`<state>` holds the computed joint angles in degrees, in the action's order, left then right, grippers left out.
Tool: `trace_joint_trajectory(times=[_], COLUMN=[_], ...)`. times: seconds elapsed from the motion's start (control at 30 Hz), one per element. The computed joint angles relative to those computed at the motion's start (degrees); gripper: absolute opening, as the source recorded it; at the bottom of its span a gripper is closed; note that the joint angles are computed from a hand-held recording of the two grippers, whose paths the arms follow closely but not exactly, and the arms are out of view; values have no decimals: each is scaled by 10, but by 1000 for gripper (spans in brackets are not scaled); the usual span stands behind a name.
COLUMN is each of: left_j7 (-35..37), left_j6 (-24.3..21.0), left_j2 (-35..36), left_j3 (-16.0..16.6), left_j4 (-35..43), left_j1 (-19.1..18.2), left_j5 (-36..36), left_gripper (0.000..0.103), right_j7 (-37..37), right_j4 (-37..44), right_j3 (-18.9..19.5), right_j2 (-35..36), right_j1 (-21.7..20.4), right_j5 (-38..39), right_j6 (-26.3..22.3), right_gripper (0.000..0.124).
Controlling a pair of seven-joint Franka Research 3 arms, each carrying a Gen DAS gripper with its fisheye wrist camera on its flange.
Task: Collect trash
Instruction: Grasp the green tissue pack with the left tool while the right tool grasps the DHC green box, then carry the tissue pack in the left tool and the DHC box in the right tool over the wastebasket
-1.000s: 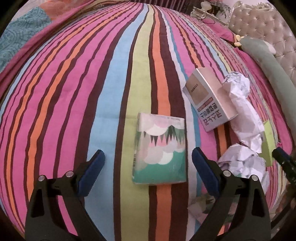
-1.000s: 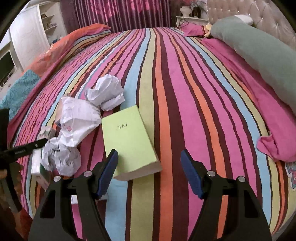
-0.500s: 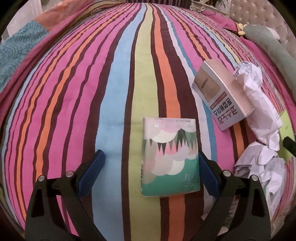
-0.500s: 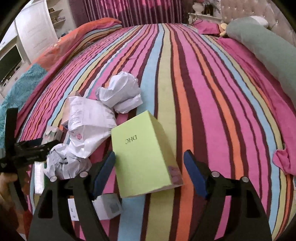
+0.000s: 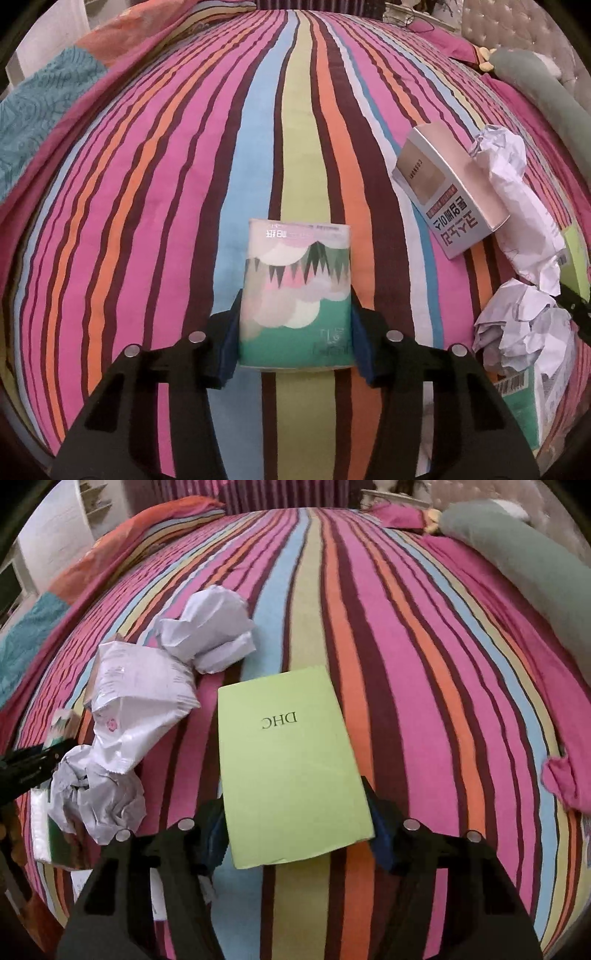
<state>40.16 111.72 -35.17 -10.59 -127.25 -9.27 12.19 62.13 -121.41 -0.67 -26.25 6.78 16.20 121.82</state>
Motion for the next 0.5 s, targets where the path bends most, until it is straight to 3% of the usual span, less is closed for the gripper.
trace_joint_trajectory(times=[0.5], left_j7=[-17], left_j6=[-41], left_j2=[-84], left_j3=[-11], left_j4=[-27], left_j1=[-24], left_j5=[-15], left_gripper=[49], right_j7=[34], right_j4=[-25], right_j3=[-35], right_j2=[-74], right_j1=[-40], right_j5=[28], right_j6=[-44], right_gripper=[59])
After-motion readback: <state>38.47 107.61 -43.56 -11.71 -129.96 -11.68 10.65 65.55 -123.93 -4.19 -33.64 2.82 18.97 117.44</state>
